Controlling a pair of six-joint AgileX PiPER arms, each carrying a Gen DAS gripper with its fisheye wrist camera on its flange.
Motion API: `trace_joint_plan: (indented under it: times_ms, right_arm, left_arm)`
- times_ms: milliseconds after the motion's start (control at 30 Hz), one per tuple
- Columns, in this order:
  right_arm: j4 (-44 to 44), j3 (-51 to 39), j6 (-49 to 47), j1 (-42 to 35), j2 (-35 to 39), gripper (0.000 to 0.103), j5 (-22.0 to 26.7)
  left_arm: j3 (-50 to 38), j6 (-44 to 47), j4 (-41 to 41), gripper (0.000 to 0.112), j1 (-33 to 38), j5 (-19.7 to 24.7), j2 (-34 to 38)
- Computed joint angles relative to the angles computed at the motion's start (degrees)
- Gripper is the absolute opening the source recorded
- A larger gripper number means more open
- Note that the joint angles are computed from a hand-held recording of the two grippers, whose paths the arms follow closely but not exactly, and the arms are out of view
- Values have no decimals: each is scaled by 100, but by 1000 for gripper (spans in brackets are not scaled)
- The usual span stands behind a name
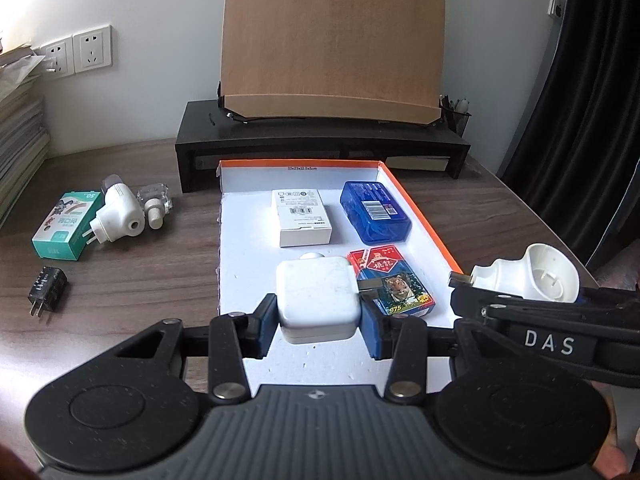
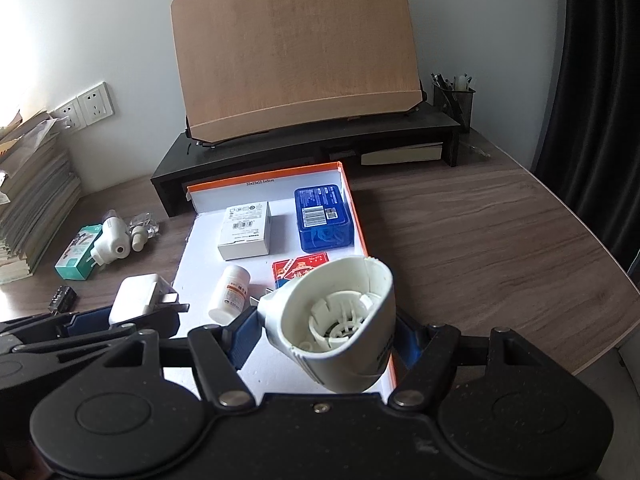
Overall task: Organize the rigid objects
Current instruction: 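Lower the cube charger into the tray with the left gripper while the right holds the adapter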
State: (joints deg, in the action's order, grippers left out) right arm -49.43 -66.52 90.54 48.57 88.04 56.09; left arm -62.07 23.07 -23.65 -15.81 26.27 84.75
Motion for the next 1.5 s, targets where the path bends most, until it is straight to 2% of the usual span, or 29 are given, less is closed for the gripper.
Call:
trace_joint_plan:
  times_ms: [700, 733, 767, 800, 933, 1167, 1500]
  right_arm:
    - [45, -85, -629, -494, 69, 82, -597]
    - [48, -93, -661, -522, 77, 78, -625]
    - [60, -103, -704, -554, 88, 66, -664]
    - [97, -122, -774, -593, 98, 62, -711]
    - [250, -152, -1018, -751, 185, 57, -884]
    - [399, -65, -1117, -970, 200, 57, -1061]
    - [323, -110, -1118, -1026, 187, 58, -977]
  left_arm:
    - [-241, -1187, 923, 44, -227, -194, 237]
    - [-258, -1233, 960, 44, -233, -206, 253]
    - [-277, -1280, 995, 44, -239, -209, 271]
    - [-305, -1322, 1024, 44, -245, -205, 298]
    - [-358, -1444, 1111, 44, -264, -227, 381]
    - [-491, -1406, 1047, 44, -192, -153, 553]
    - [-502, -937, 615, 44, -212, 26, 633]
